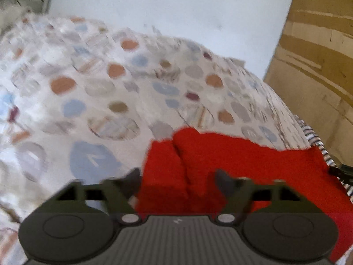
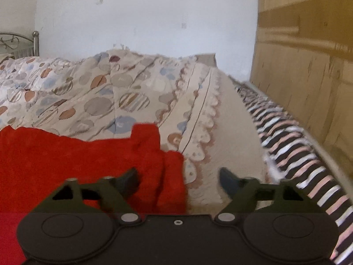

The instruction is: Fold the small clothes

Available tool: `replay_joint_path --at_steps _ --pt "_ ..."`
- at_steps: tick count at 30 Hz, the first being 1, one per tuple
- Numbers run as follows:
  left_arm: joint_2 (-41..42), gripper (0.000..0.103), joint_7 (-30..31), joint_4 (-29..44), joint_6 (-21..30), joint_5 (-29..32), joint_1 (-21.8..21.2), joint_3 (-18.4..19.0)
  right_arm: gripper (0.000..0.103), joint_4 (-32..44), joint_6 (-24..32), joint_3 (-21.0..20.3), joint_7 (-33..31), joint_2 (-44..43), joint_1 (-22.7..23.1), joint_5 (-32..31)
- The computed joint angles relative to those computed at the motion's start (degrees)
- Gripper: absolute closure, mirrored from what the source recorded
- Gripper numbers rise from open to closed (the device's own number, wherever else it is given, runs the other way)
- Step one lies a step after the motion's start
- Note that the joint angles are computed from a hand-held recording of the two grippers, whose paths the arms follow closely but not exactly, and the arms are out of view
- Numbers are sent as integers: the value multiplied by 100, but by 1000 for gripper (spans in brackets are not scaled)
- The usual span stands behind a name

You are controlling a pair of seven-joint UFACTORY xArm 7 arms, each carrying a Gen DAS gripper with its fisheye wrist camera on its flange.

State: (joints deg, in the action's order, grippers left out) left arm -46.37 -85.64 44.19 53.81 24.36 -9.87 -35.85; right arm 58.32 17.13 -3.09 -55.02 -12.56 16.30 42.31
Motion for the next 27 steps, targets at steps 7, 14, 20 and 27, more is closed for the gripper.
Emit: replay_joint_path --at_steps 7,14,20,27 --pt "-207 1 28 431 1021 -160 -62 -365 1 -596 -348 -363 -904 -998 566 598" --pt "-598 0 -999 507 1352 -819 -209 -955 1 -1980 -790 -396 -995 -2634 1419 497" --pt "-759 1 -1930 293 1090 -1470 -485 -1151 1 -2957 -1474 87 -728 -3339 1769 142" --pt "-1002 1 -3077 -262 -195 -1536 -375 -1504 1 -3446 -2287 403 -76 -3101 1612 -236"
